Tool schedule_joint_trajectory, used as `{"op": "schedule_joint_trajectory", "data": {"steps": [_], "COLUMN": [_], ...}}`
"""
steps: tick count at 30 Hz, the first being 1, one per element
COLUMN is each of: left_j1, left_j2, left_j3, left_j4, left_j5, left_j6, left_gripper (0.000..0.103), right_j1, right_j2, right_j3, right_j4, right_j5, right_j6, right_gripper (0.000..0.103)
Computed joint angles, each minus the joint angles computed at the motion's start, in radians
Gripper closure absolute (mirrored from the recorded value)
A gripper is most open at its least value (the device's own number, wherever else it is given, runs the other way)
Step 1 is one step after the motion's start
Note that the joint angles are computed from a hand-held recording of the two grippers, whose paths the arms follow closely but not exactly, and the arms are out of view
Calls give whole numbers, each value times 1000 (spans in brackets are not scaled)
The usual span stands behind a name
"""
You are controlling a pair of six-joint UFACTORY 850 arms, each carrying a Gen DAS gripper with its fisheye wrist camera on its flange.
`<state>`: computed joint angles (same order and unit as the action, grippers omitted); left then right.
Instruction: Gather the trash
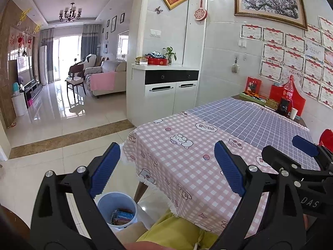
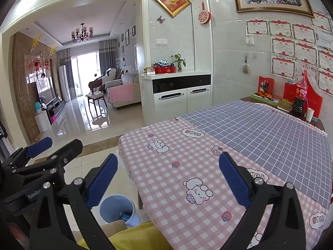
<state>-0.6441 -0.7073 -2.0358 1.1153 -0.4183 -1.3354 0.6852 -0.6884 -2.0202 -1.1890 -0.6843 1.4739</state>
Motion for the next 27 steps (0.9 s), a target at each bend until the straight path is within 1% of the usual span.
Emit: {"op": "schedule_joint_trajectory", "data": {"steps": [12, 18, 27], "left_j1": [-5, -5, -7], "left_j2": [-14, -18, -27], "left_j3": [-24, -30, -42], "left_j4": [-33, -36, -38], "left_j5": [-10, -11, -18], "left_j6": [41, 46, 47], "left_gripper": [12, 12, 12], "right_j1": [-1, -7, -12], "right_j2": [15, 22, 10], "right_j3": [27, 39, 18], "right_j4": [-1, 6, 39], "right_j5": [-4, 10, 0], "right_j6": [23, 30, 7], "right_gripper": [6, 6, 6]}}
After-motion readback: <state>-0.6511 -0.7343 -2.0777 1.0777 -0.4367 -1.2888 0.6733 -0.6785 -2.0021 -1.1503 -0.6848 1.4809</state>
